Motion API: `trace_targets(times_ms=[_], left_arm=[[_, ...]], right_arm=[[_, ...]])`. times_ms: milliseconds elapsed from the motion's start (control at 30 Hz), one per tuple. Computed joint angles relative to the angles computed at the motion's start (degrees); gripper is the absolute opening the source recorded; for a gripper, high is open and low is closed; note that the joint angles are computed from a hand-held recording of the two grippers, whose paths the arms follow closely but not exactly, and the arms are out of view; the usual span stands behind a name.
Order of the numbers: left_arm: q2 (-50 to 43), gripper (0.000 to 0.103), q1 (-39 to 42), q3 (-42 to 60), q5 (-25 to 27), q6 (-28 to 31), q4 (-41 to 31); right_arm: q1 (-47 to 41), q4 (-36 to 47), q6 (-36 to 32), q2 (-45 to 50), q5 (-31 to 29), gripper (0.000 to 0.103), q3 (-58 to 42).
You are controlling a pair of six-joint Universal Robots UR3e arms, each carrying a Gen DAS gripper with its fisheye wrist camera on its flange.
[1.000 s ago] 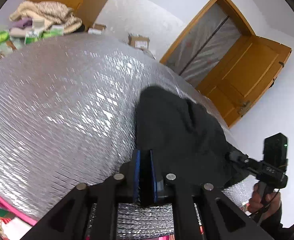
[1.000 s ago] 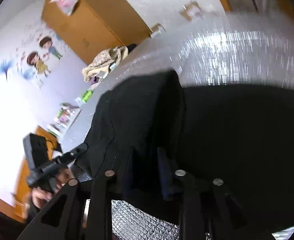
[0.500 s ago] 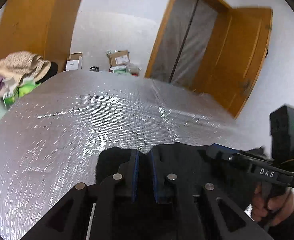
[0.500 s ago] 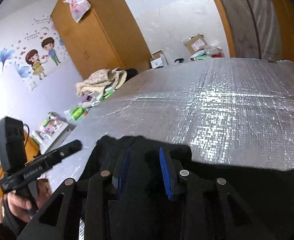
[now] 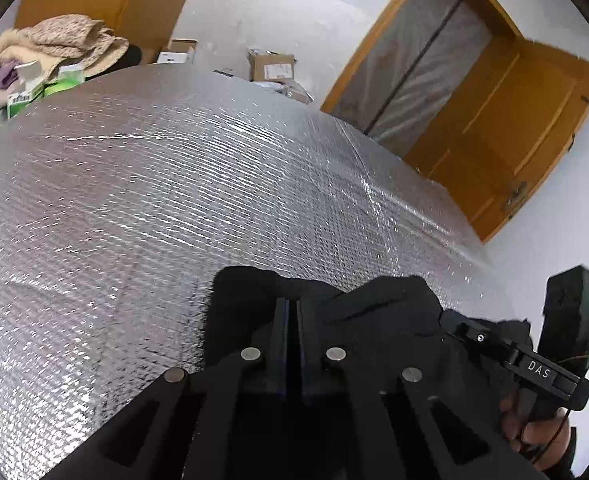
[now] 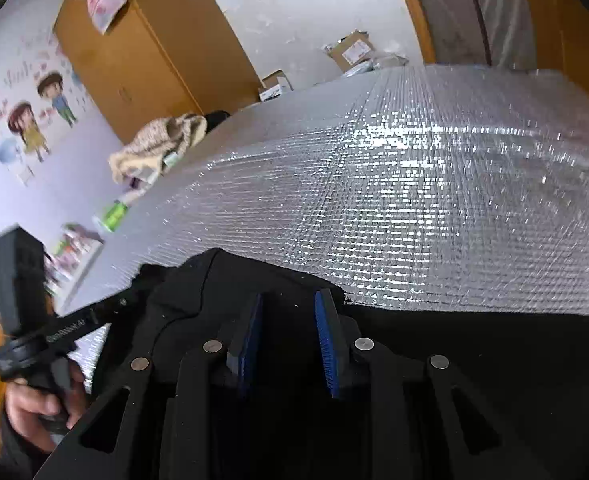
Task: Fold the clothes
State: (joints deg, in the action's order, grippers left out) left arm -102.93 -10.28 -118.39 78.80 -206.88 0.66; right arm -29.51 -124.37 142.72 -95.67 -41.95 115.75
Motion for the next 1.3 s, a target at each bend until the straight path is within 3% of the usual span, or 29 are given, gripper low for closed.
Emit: trace_targets(times_ms=[133,300,400,500,600,667,800,900,1000,1167,1233,1300], left_arm=[[4.82,0.005,-1.22,-4.62,3.41,0.58,2.43],[6.51,0.006,-8.06,-4.71,7.01,1.95,3.59],[4.82,0.007,-12.14,-3.62,8.94,4.18,4.43],[2.18,0.007,-13.20,-1.61,10.30,4.41,-1.25],[4.33,0.007,-12.13,-5.17,8.94,4.23,1.41],[7.27,0.007,-12.22,-8.12,9.08,4.45,3.45],[8.68,0.009,-13.37,-12.22,8.23,4.19,6.98],[7.58,0.008,-13.09,-15.18,7.10,2.99,10.55],[9.87,0.009,-13.82,-15.61,8.48,2.81,9.15],[9.76,0.009,-15.16,-14.97,11.01,3.77,8.50],[8.75,0.009,-14.75,-16.05,10.24,2.74,10.05],[9.99,0.009,-14.56,-16.82,10.64,2.61,9.65]], right_arm=[[-6.42,14.91,-8.67,-5.73,3.84,0.030,-0.48],[-14.68,40.10,-29.95,-18.07,8.00,0.029,0.36],[-13.47,38.28,-30.95,-21.51,6.29,0.029,3.15],[-11.00,29.42,-26.58,-21.40,2.95,0.028,7.01],[-11.93,30.89,-27.63,-21.70,2.95,0.028,6.94],[-14.26,36.51,-31.59,-23.86,3.59,0.029,6.04],[-22.21,55.34,-47.14,-30.52,4.55,0.030,4.44],[-24.17,56.08,-49.75,-33.40,2.18,0.031,7.46],[-26.53,59.29,-51.75,-33.44,1.06,0.032,7.46],[-34.06,75.98,-65.78,-38.11,1.45,0.032,3.37],[-30.17,66.47,-59.08,-39.00,0.51,0.032,6.89],[-28.89,63.43,-56.28,-38.14,0.07,0.032,7.85]])
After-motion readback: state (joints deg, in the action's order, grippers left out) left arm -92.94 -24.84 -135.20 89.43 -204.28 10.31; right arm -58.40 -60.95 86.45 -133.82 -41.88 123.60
